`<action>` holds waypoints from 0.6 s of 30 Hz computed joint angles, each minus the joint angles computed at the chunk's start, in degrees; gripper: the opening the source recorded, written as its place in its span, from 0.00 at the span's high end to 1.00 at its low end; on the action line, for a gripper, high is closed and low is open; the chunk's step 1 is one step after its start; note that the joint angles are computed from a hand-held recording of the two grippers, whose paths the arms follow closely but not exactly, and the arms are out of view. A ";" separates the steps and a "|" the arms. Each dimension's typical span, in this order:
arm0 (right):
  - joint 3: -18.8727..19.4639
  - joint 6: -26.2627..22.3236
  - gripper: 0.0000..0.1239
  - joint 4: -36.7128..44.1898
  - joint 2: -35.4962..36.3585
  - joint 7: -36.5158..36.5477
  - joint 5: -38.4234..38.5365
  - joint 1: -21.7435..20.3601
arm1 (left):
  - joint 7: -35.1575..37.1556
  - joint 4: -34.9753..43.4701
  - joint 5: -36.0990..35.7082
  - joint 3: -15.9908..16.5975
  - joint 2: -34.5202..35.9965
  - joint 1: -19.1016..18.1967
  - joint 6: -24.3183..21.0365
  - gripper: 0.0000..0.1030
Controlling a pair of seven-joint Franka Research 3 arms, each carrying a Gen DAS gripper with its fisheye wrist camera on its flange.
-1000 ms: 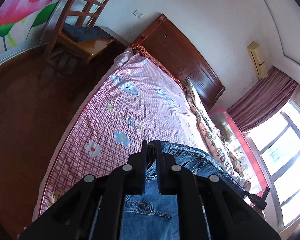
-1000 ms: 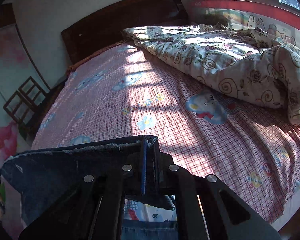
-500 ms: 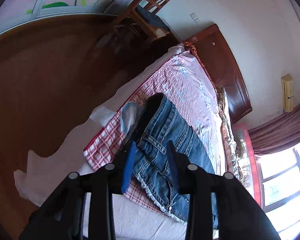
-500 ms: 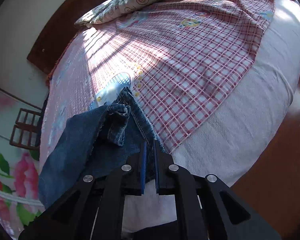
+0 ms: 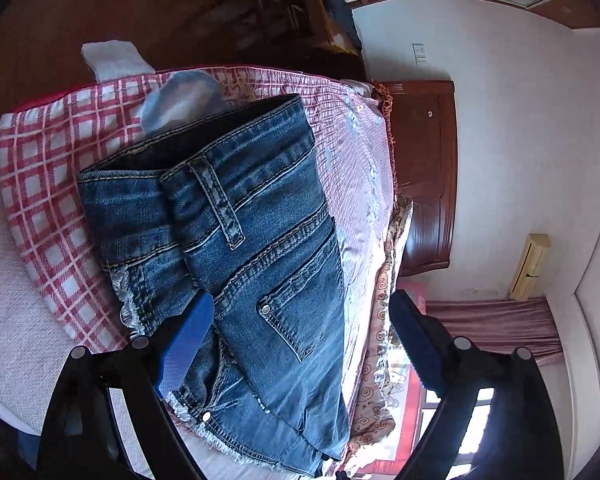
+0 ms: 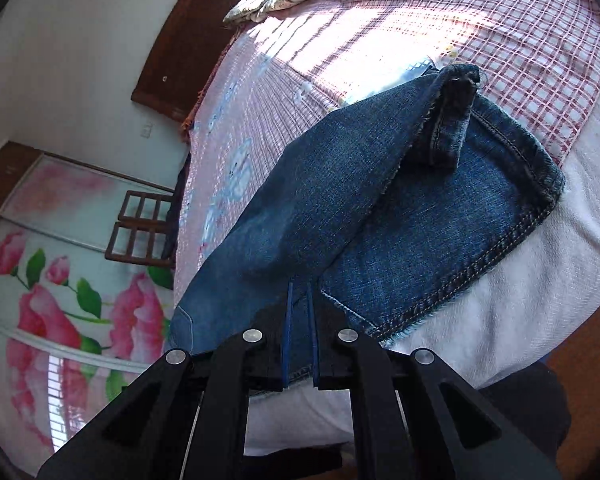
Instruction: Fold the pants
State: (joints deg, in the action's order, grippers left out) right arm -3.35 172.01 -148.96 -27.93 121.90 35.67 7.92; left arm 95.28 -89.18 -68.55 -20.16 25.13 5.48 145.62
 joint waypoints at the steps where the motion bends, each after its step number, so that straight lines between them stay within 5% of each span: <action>1: -1.19 0.77 0.95 0.07 0.30 -0.77 1.42 1.76 | -3.54 0.66 4.03 1.27 0.37 -1.63 0.61 0.14; 5: -1.34 1.91 0.95 -0.06 0.88 -0.90 2.99 2.74 | -17.62 3.18 16.53 3.87 2.63 -4.87 0.30 0.16; 15: -1.55 1.23 0.95 -0.98 0.85 -2.55 4.80 3.74 | -20.44 2.13 14.79 -2.37 4.42 -1.52 10.55 0.16; 16: -1.42 1.59 0.95 -1.91 0.24 -2.25 5.15 3.63 | -21.28 1.96 15.94 -2.12 4.45 -1.86 11.28 0.19; 18: -0.85 1.79 0.95 -2.83 -0.21 -1.09 5.21 2.90 | -27.21 1.52 21.96 0.42 3.81 -3.79 10.64 0.41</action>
